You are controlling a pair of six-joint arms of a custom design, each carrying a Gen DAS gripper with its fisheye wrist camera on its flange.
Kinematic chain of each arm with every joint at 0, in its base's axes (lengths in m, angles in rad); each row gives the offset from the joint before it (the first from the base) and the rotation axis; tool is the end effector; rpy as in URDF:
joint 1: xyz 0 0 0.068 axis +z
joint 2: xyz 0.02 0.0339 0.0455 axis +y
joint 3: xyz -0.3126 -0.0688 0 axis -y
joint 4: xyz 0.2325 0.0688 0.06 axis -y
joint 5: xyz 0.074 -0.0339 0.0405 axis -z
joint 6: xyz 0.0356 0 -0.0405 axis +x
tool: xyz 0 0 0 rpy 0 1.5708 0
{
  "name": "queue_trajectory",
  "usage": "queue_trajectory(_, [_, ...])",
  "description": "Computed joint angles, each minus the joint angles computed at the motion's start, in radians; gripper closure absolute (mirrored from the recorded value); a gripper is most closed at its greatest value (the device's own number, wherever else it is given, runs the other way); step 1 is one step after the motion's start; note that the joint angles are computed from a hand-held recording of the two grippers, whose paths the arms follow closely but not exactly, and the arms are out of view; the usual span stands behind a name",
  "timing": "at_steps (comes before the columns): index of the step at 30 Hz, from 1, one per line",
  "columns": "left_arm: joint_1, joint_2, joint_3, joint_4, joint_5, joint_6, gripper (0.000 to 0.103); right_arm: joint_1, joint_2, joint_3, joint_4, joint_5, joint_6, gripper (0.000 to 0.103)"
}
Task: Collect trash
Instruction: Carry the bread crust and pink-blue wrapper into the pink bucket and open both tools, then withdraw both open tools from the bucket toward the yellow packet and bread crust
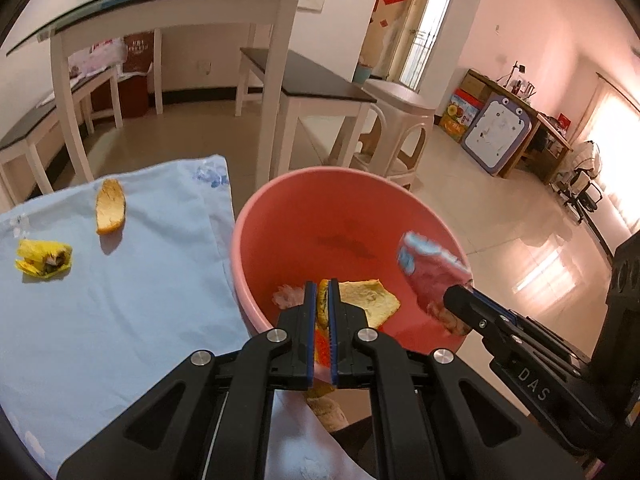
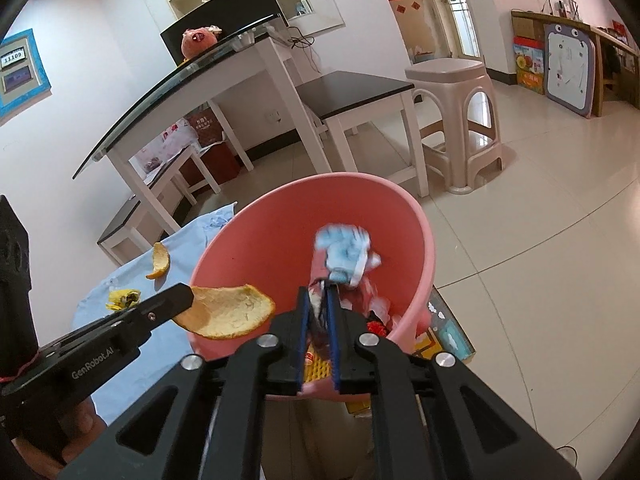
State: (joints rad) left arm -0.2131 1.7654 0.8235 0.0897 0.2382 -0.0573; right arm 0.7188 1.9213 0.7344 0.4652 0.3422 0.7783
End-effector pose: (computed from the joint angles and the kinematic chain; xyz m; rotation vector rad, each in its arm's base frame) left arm 0.3278 -0.0795 0.1857 0.2980 2.4142 -0.4112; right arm 0.2719 0.2220 0.1429 0.2446 2.2621 0.4107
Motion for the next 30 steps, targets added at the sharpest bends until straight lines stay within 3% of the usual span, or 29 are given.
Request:
queue_trajectory(3, [0.007, 0.007, 0.010, -0.013, 0.007, -0.003, 0.090, 0.000, -0.002, -0.003, 0.005, -0.001, -0.002, 0.086])
queue_trajectory(5, [0.010, 0.000, -0.002, 0.006, 0.012, -0.006, 0.077, 0.004, -0.004, -0.003, 0.006, 0.007, -0.003, 0.081])
queue_trajectory(8, [0.018, -0.014, -0.014, 0.021, 0.023, -0.010, 0.067, 0.009, -0.010, -0.007, 0.008, 0.014, -0.005, 0.078])
queue_trajectory(15, [0.036, -0.063, -0.053, 0.036, 0.032, -0.008, 0.066, 0.029, -0.027, -0.013, 0.009, 0.033, -0.007, 0.070])
queue_trajectory(30, [0.122, -0.177, -0.130, 0.015, -0.005, 0.002, 0.066, 0.123, -0.057, 0.034, -0.050, 0.091, -0.019, 0.064])
